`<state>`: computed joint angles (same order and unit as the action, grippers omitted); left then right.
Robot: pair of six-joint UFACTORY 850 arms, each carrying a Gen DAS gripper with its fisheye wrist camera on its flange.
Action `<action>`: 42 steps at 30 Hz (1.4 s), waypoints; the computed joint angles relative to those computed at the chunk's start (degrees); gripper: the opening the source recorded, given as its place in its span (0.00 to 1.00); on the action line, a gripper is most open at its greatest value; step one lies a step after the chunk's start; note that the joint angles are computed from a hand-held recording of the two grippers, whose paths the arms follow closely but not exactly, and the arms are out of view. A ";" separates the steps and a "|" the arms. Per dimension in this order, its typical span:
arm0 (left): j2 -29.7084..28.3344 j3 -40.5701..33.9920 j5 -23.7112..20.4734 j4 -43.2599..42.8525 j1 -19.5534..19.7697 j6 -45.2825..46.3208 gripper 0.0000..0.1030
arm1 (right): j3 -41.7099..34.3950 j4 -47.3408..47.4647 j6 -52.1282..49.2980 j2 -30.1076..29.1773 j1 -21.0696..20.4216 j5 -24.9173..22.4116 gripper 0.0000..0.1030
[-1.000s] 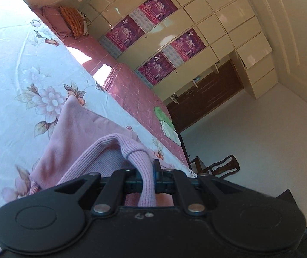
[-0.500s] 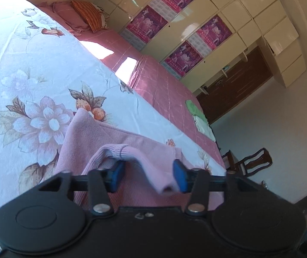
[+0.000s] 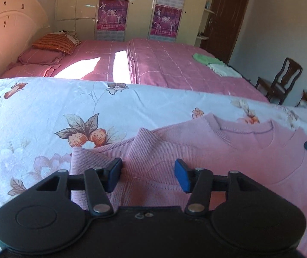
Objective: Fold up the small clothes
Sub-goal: 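Lift the hem with both grippers and fold it up toward the collar, then open both grippers and flatten the folded sweatshirt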
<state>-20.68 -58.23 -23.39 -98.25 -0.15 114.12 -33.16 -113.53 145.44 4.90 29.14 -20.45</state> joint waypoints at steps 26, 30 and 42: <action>2.06 3.62 -6.29 -22.13 3.57 6.54 0.46 | -1.45 13.09 -11.26 -6.24 7.87 -22.64 0.49; 8.76 11.28 -12.27 -22.47 2.50 12.44 0.74 | -0.43 2.67 -5.27 -2.58 10.65 -16.23 0.50; 13.72 20.73 -5.95 -36.13 -8.00 40.58 0.74 | -6.99 0.96 -0.83 -11.27 13.90 -10.12 0.50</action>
<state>-6.96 -37.51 -29.33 -134.38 -8.15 154.70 -40.15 -112.57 144.61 -6.37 43.04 -30.57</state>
